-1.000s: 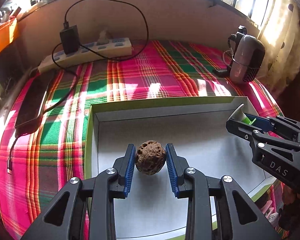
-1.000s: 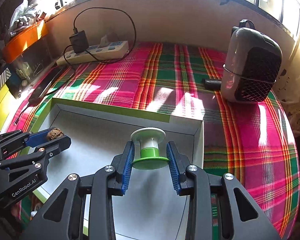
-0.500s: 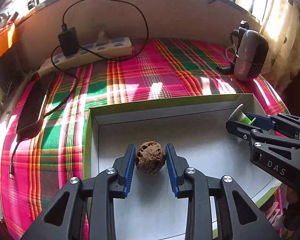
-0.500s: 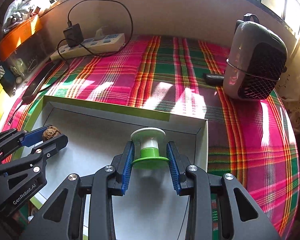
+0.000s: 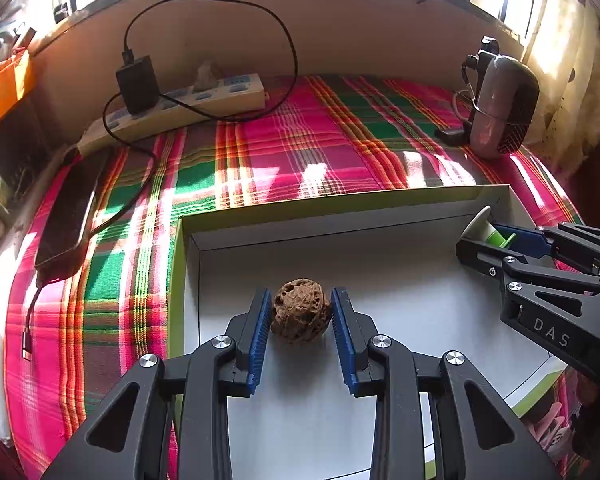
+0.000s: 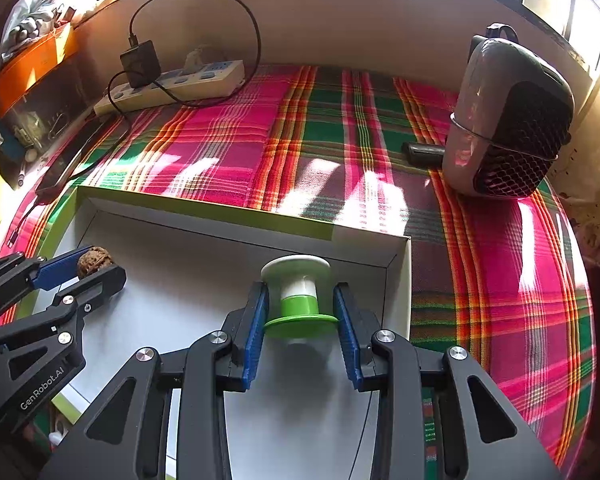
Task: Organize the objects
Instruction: 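Carry the walnut into the white tray with the left gripper while the right gripper carries the spool there, then open the right gripper to release the spool while the left gripper releases the walnut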
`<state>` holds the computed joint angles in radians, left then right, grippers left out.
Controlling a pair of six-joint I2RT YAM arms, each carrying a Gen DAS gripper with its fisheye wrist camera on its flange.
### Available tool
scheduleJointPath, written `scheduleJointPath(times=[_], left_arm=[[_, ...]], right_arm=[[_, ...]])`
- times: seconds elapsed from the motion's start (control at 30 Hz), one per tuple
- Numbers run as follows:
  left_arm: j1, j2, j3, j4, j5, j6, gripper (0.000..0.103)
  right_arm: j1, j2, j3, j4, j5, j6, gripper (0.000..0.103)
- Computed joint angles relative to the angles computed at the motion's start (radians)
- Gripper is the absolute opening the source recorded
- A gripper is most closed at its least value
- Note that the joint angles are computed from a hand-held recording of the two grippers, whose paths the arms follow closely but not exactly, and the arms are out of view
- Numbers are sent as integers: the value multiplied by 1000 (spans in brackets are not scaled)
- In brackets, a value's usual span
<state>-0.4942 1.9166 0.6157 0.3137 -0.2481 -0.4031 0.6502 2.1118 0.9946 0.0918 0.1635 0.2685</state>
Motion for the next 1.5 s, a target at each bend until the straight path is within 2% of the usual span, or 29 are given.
scheduleJointPath(times=[0.4,0.53,0.8,1.2,1.5], left_arm=[[4,-2,-4,0,4,-10,29],[8,-12,-12,2,18,-16,29],[-1,-46,-34,5,11,-18,29],[-58,-176,-135,18,-27,-66,29],[-145,-290,-233,16,-102,-138,29]], right_arm=[[1,0,0,-5,-8,4,35],[7,-2,-4,-3,-4,9,44],[17,-23,-27,3,7,22,45],[42,-138,-140,53,21,56,45],[65,-259,-280,113,46,104,45]])
